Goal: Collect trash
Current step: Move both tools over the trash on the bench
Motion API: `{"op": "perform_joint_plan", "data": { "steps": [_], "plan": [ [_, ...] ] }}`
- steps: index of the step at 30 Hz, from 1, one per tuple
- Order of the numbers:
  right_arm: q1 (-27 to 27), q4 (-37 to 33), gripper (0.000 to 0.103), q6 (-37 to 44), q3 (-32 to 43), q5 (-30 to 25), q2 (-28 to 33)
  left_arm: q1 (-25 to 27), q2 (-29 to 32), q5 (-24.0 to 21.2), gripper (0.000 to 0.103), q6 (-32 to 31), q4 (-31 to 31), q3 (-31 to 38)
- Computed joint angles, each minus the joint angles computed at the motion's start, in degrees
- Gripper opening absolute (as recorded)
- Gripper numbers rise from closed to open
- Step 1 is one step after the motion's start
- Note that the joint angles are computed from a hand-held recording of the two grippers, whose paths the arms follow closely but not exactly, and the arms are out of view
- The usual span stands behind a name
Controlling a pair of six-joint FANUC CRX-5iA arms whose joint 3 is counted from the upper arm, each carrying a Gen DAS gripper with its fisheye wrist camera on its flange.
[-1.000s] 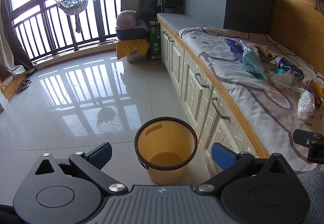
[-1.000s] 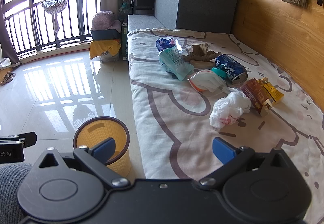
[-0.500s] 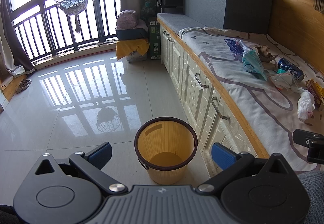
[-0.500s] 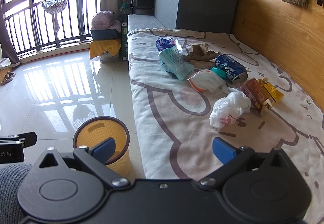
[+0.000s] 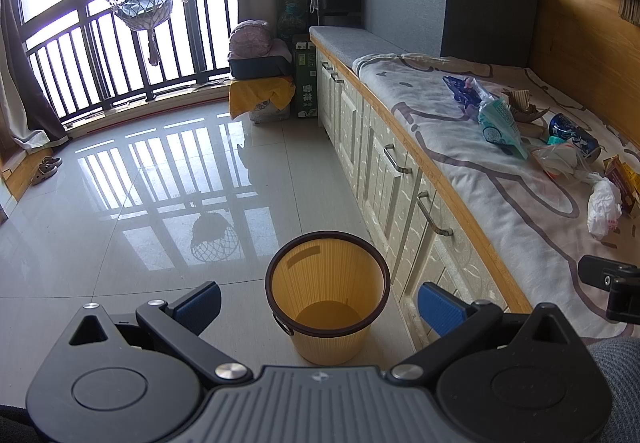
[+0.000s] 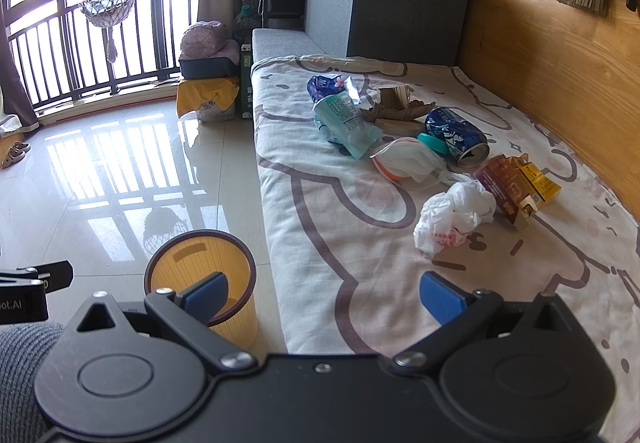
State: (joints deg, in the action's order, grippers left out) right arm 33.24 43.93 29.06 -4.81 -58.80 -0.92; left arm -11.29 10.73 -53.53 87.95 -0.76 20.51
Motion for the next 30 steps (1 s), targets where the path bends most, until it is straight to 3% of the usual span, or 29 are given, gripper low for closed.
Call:
{"op": "perform_joint_plan", "data": {
  "steps": [14,22,30],
  "plan": [
    [0.2,2.4,0.103,-2.7,-2.0,1.4,-1.7,0.1,-1.0,1.9,0.103,0.5,0.5,-1.2],
    [-1.3,9.3,0.103,-10.6,-8.1,7.2,-6.4,-0.9,-2.3,5.9,0.103,-0.5,-1.2,-2.0],
    [-5.2,15.6,0.103,-17.5,-11.7,9.7,-9.1,-1.7,-0.5,9.5,0.103,-4.9,3.3,-0.1]
  ]
}}
